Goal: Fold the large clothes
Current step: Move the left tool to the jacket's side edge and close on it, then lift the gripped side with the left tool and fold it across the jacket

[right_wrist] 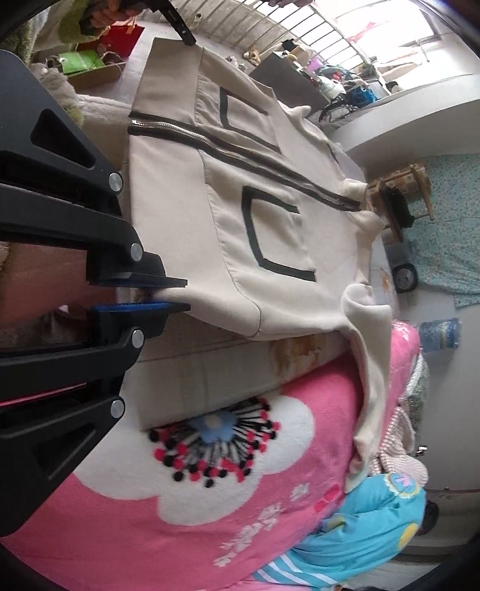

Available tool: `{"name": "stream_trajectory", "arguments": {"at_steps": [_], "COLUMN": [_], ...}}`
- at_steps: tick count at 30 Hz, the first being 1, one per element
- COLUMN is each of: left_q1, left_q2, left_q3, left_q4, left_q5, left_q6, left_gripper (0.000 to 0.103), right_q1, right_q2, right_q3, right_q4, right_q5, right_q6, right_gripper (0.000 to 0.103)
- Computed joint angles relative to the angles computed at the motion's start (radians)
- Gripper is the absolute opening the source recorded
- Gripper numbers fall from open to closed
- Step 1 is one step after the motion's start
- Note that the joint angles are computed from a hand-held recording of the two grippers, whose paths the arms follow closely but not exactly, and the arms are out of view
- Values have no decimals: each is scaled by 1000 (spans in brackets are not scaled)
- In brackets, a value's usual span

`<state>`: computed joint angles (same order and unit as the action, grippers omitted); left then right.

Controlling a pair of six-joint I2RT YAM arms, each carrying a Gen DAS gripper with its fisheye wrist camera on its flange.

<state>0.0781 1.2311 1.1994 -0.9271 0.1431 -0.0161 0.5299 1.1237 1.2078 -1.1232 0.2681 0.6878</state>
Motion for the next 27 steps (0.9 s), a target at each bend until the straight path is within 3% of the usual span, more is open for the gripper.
{"name": "stream_trajectory", "arguments": {"at_steps": [4,6,8,12,15,19,22,27], "left_q1": [96,155,195,245,286,347,388,405], "left_q2": [21,23,37,148,308,589,845,1299], "left_q3": [-9,22,66,199,343,568,767,1180], "left_q4": [-52,-55,-35,8,14,-24,-79,-216], "left_q5": [68,113,134,206,318,485,650,858], "left_q6": [16,25,21,-50,-131,-278,-402,-584], "left_gripper": [9,27,37,57,72,74,74,74], "right_q1": [-70,-82,-80,-62,-29,24,36,48], "right_q2": [18,3,15,145,334,619,822,1079], "right_q3": [0,41,102,218,346,600,810,1138], "right_q4": [-82,-79,-48,94,197,207,155,-7], "right_q5": [-23,8,61,77,-4,-63,-136,-149], "right_q6": [-16,-33,-78,-201,-282,-368,-385,-386], "right_gripper": [21,43,58,72,75,76,76,76]}}
